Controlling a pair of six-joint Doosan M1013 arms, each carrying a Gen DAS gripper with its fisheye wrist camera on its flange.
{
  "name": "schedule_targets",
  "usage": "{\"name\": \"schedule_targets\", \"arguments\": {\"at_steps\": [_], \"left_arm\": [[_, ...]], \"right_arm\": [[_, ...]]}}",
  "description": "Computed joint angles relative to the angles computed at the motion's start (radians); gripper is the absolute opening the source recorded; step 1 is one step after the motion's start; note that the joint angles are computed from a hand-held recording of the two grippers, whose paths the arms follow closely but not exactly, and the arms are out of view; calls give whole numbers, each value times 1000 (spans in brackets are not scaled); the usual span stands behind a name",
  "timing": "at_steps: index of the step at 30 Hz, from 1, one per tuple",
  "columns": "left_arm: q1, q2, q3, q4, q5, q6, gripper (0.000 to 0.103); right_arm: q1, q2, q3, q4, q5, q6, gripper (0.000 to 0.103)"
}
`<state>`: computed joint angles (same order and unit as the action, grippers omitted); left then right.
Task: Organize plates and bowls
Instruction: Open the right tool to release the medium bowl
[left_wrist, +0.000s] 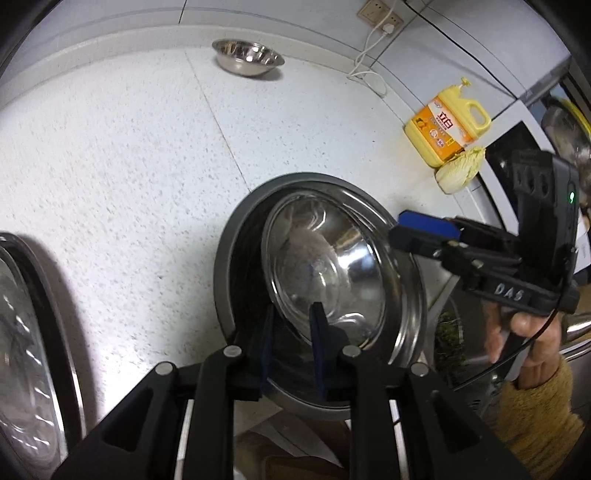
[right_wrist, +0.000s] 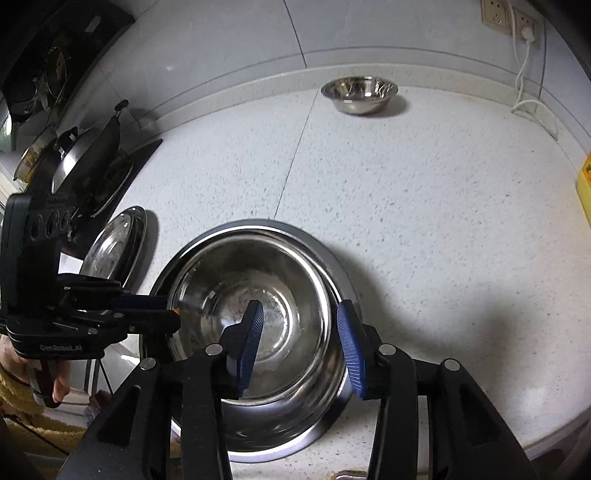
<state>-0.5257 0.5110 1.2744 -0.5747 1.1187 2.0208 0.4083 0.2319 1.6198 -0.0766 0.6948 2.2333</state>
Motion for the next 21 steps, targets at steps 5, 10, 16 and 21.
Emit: {"name": "schedule_targets", "arguments": {"at_steps": [5, 10, 16, 21], "left_arm": [[7, -18, 10, 11, -26, 1, 19], [23, -20, -3, -19, -37, -19, 19], [55, 16, -62, -149, -12, -78, 19], [56, 72, -142, -178, 0, -162, 35]], "right_arm": [[-1, -21, 16, -49, -10, 46, 42], [-10, -48, 42, -102, -10, 110, 44], [-29, -85, 68, -181, 15, 191, 44], [-52, -116, 68, -300, 65, 268, 57]]}}
